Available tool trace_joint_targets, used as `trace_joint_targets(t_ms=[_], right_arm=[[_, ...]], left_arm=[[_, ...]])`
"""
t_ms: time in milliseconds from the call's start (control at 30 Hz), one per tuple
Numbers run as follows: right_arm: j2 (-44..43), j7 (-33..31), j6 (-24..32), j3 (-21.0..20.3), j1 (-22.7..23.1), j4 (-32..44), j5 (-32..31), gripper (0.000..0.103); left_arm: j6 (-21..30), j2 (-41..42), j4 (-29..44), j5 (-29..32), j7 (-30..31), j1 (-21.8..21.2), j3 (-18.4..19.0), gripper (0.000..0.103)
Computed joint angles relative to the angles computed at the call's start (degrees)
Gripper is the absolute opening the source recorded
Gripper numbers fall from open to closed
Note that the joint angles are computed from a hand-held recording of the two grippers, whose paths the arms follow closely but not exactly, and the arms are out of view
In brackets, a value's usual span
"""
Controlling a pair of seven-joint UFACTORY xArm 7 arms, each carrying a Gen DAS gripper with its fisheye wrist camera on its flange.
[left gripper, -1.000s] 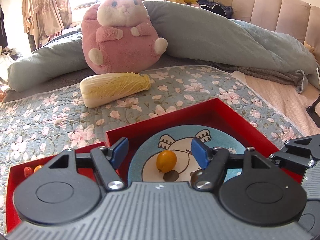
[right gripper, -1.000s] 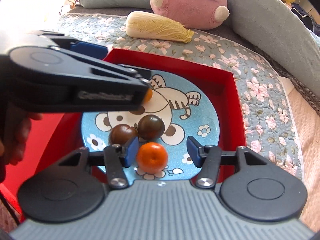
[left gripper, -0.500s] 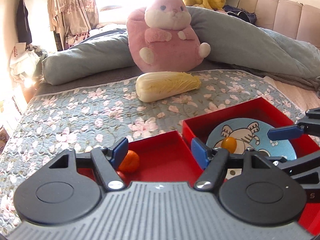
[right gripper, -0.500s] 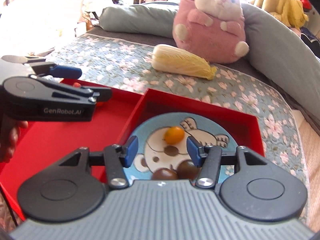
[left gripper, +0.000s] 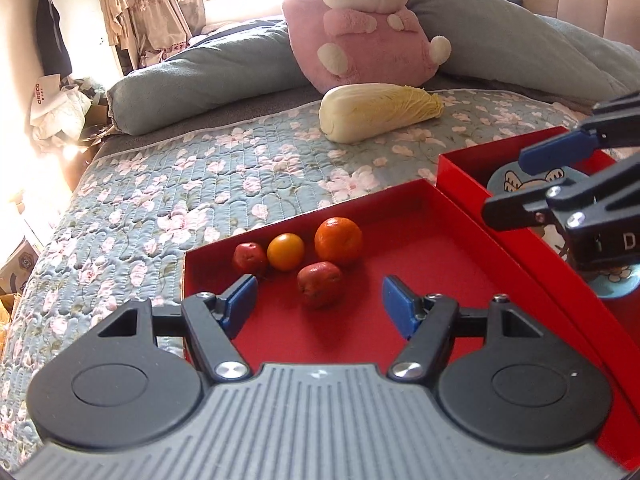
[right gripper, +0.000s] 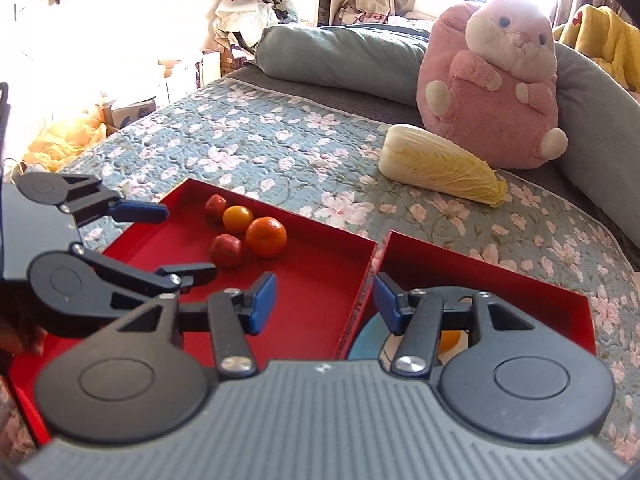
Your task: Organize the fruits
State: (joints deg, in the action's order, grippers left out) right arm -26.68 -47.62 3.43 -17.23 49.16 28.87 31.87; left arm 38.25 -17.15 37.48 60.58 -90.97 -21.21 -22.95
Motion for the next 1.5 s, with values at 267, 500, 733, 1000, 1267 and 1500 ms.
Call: trace_joint_targets(t_ms=[267, 500, 733, 1000, 1267, 1500], right_arm=[[5.3, 1.3, -1.8, 0.3, 3.1, 3.9, 2.5, 0.056], [12.0, -3.4, 0.3, -1.5, 6.9, 9.4, 10.8, 0.056], [18.2, -8.5, 3.3, 0.9, 5.1, 14.6, 18.4, 0.056], [22.9, -12.1, 4.2, 5.9, 1.1, 18.1, 22.2, 0.056], [27.9, -5.9, 2.3, 12.0, -4.1, 20.5, 15.2, 0.054], [27.5, -10.2, 3.8, 17.2, -9.1, 20.8, 19.1, 0.043]], left_arm=[[2.5, 5.6, 2.1, 4.7, -2.2, -0.7, 1.3, 0.073], [2.6, 9.8, 4.5, 9.3, -4.4, -2.2, 4.3, 0.072], [-2.9, 11.7, 4.8, 11.6, -5.3, -1.9, 7.4, 0.045], [-4.7, 9.0, 2.3, 9.9, -5.7, -1.1, 7.2, 0.039], [-5.5, 8.1, 1.1, 11.3, -7.4, -0.4, 6.7, 0.039], [-5.7, 8.3, 0.8, 10.9, -8.4, -0.2, 6.7, 0.043]])
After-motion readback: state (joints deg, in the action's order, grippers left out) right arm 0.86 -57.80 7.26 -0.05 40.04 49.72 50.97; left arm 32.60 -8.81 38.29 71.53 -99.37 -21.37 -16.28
